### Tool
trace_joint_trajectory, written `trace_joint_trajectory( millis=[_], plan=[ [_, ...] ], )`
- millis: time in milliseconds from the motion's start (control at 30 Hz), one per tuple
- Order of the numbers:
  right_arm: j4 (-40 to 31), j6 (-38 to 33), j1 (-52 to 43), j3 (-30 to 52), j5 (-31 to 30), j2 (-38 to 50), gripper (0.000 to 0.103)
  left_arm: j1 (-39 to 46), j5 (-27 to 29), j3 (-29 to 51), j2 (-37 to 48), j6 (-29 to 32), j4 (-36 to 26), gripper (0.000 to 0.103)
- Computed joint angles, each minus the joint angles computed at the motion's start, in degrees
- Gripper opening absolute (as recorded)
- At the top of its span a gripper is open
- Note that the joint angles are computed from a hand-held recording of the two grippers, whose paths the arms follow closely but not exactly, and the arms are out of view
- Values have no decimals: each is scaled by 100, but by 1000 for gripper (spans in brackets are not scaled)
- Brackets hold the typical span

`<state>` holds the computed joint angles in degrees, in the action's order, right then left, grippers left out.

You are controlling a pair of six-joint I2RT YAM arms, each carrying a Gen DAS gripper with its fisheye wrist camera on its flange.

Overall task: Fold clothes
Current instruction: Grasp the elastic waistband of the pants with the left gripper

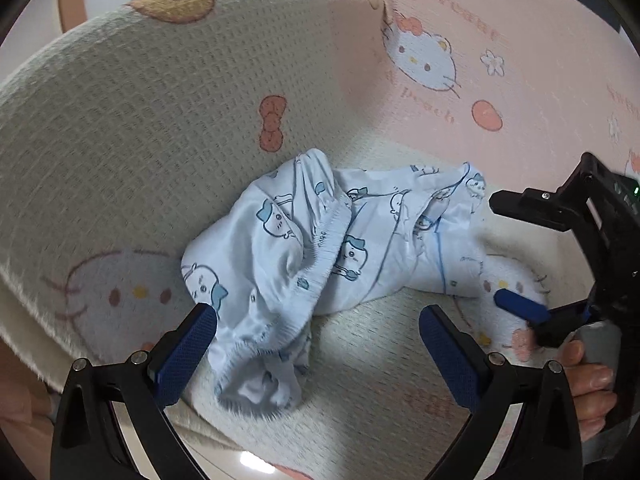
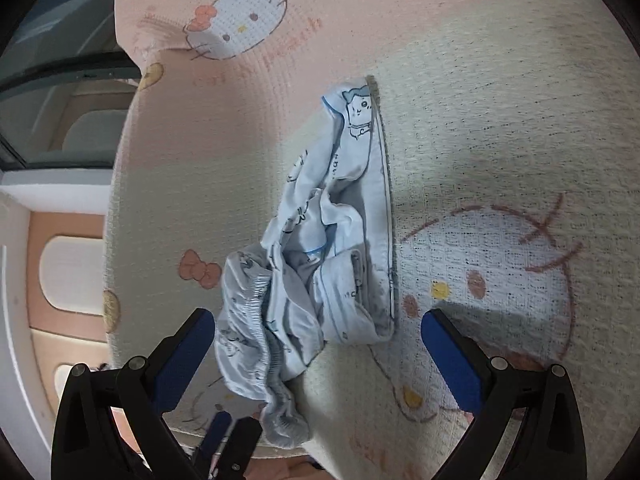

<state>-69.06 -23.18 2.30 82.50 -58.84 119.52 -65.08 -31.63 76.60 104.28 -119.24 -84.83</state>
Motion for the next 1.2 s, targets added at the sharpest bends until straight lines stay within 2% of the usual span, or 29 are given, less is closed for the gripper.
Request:
trace_joint_trajectory(
  millis=[200, 333, 433, 500, 533, 633, 800, 867, 1000, 1100, 1200],
  plan=[
    [110, -238, 23, 149, -19, 96, 103, 186, 39, -371, 7, 624, 273, 98],
    [800, -35, 209, -123, 91, -146, 103, 247, -95, -633, -42, 790, 452, 96],
    [1347, -147, 282, -543, 363, -530, 98, 314, -133, -984, -199, 803, 775, 91],
    [1865, -101, 412, -823, 644, -798, 88, 494, -114, -1310, -379, 904, 1208, 90],
    [2110, -92, 478, -955, 789, -925, 86, 574, -96, -1470, -464, 943, 1419, 87],
    [2650, -276, 653, -1279, 1263, -1278, 81, 576, -24, -1900, -670, 747, 1920, 85],
    [3963, -591, 1262, -2278, 2369, -2107, 80, 474, -159, -2005, -612, 413, 2052, 85],
    [4266, -876, 1213, -2574, 2586, -2294, 80, 443, -220, -1942, -458, 385, 2025, 85],
    [4776, -868, 1428, -2900, 2954, -2485, 80, 299, -345, -1974, -333, 224, 2013, 86],
    [4802, -767, 1493, -2814, 2988, -2403, 79, 170, -417, -1935, -171, 69, 1894, 87],
    [4918, -707, 1477, -2829, 3102, -2408, 65, 195, -349, -1827, -123, 105, 1746, 87]
  ],
)
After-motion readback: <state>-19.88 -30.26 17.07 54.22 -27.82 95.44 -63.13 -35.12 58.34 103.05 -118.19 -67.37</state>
